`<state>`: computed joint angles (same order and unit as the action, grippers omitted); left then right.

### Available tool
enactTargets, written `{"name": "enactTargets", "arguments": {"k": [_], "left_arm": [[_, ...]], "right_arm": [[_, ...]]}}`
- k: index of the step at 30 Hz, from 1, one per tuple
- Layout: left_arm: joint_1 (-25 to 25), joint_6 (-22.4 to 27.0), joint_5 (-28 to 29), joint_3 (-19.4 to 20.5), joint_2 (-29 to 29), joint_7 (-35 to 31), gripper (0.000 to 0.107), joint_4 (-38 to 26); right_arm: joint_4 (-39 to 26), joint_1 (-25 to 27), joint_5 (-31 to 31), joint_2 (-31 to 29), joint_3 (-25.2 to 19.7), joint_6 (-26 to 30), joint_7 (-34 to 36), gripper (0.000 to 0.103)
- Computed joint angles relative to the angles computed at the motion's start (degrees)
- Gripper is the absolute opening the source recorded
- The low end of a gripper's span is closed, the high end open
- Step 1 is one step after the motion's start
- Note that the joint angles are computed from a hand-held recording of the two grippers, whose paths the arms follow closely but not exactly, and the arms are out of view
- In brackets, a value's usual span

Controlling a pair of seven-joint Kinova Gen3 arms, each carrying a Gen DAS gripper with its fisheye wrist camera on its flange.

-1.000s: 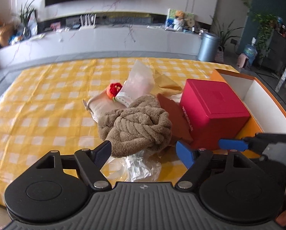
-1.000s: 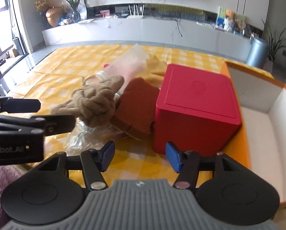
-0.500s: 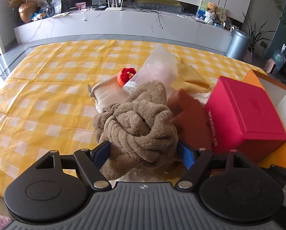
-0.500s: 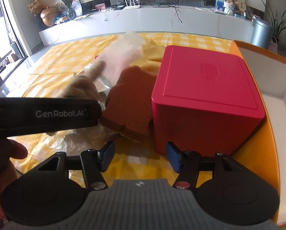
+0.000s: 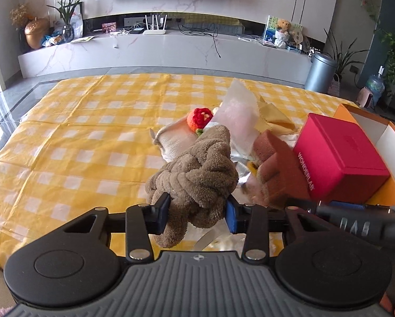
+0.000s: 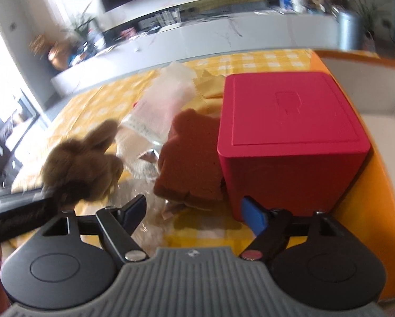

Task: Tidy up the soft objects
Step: 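Grasp the brown plush toy with the left gripper while the right gripper grasps the orange sponge, then lift the plush toy and sponge and carry both over the orange box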

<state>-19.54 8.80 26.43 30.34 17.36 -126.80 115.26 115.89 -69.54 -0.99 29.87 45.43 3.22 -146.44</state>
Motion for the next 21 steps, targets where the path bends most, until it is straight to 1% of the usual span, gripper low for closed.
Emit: {"name": "enactTargets", "arguments": {"k": [1, 2, 3, 5, 7, 9, 10, 12, 13, 16, 18, 20, 21], "left_arm": [[1.11, 0.21, -0.62, -1.42, 0.09, 0.88, 0.047, -0.13], [1.15, 0.65, -0.39, -1.79, 0.44, 0.86, 0.047, -0.36], [0.2, 1.21, 0.16, -1.09, 0.87, 0.34, 0.047, -0.58], [-2.55, 1.06, 1.52, 1.61, 1.6, -1.6, 0.047, -0.48], [-5.49, 0.14, 2.65, 4.84, 2.28, -3.66, 0.047, -0.05], [-7.36, 0.24, 3.03, 6.84, 2.95, -4.64, 0.047, -0.2], [-8.36, -0.2, 3.19, 7.95, 3.28, -5.29, 0.047, 0.1], [-9.01, -0.46, 2.8, 8.61, 3.6, -5.56, 0.047, 0.25], [-9.73, -0.6, 2.67, 9.34, 3.79, -5.73, 0.047, 0.4], [-10.98, -0.83, 2.32, 10.5, 4.16, -5.4, 0.047, 0.43], [-12.09, -1.69, 2.16, 11.74, 4.09, -5.03, 0.047, 0.86], [-13.96, -2.86, 1.32, 13.95, 3.8, -4.47, 0.046, 1.59], [-15.47, -3.22, 0.87, 15.58, 3.61, -4.14, 0.046, 1.94]], "right_arm": [[-0.08, 0.39, -1.32, 0.39, -0.26, -0.76, -1.27, 0.078], [-0.18, 0.18, -2.79, 1.05, 0.1, -1.41, -2.47, 0.078], [-0.52, -0.25, -4.05, 1.91, 0.64, -1.69, -3.27, 0.079], [-2.25, 0.55, -5.88, 3.02, -0.03, 0.0, -4.37, 0.079], [-3.17, 1.7, -6.68, 3.85, -1.21, 0.32, -6.28, 0.075], [-4.42, 1.5, -7.21, 5.0, -0.86, 1.36, -8.82, 0.073], [-4.74, 1.18, -7.13, 5.4, -0.45, 1.47, -10.09, 0.072], [-5.24, -1.38, -6.68, 7.04, 2.48, 2.02, -12.85, 0.067], [-5.32, -2.38, -6.08, 7.67, 3.56, 1.87, -13.81, 0.059], [-5.46, -3.39, -4.01, 8.18, 4.28, 1.07, -14.44, 0.047], [-5.47, -3.85, -3.28, 8.14, 4.46, 1.26, -14.48, 0.042], [-4.59, -4.42, -2.46, 7.63, 4.9, 0.47, -14.29, 0.036], [-4.04, -4.7, -2.26, 7.24, 4.94, -0.08, -13.96, 0.01]]}}
